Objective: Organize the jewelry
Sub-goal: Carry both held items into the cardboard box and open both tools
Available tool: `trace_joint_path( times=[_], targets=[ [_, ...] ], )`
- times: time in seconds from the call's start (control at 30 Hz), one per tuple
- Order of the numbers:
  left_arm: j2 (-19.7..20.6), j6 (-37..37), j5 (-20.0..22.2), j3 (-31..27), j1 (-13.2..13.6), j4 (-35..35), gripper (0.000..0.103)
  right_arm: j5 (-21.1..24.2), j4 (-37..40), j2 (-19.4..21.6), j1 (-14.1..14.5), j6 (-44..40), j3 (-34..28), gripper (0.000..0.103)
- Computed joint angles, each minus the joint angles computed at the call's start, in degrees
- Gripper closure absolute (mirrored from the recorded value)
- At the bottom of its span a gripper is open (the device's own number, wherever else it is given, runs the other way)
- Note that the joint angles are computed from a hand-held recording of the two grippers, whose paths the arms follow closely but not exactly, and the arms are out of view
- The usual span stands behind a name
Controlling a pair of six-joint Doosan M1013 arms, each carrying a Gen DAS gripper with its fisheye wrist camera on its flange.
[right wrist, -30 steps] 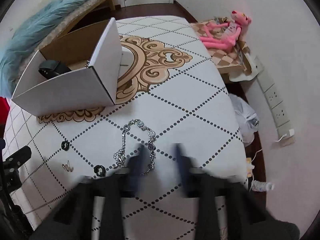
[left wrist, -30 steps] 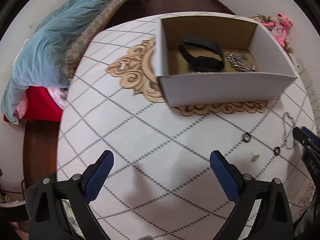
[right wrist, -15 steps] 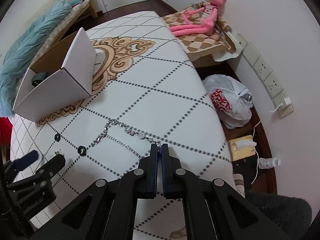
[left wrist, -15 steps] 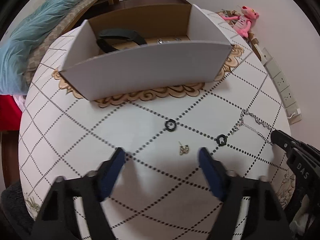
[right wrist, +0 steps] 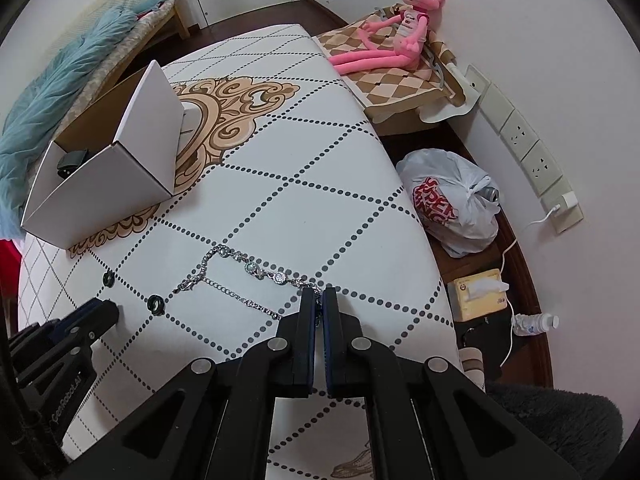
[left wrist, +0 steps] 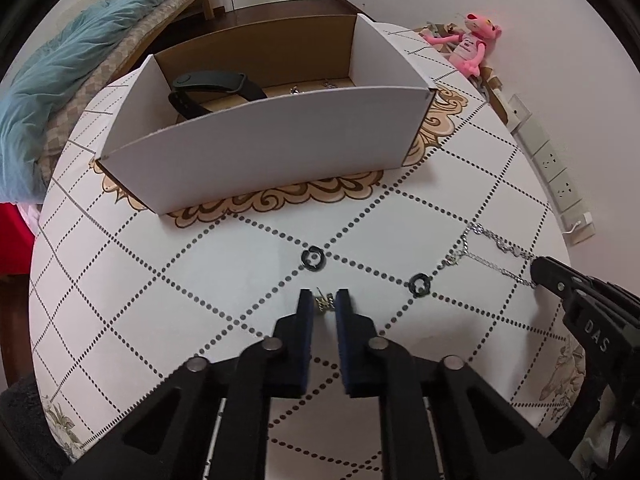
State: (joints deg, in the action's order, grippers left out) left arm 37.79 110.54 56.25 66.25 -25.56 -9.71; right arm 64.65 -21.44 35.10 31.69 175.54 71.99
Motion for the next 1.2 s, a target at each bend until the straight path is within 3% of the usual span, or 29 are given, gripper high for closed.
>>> trace_joint_path(
  times=[0.3,0.6,0.9,1.1,1.2],
  targets=[
    [-1.04,2.07,0.73,0.31,1.15,-4.02,0.097,-2.43,-1.92,-1.03,0.33,1.11,0.18,0.1],
    [-0.68,3.71,3.88,-5.5,3.17,-9.01,0.097,-7.48,-4.22,-2.63,0.07,-1.11,-2.36,0.1],
    [2.85,3.13,8.5,-17.0,4.71,-11.64,0.097,-10.8,-5.15,-1.8,-1.02,-8.77,-9.6,0.1],
    [8.12,0.85,12.76,-28.19,5.14,-11.79,0.097,-9.82,-4.19,1.5,-2.48,-16.65,-17.82,0.1],
    [12.22,-1.2,17.58,-35.42,5.27,-11.79,0.097,-8.7,-0.97,4.03,-3.78,-21.23,-22.04,0.1]
  ],
)
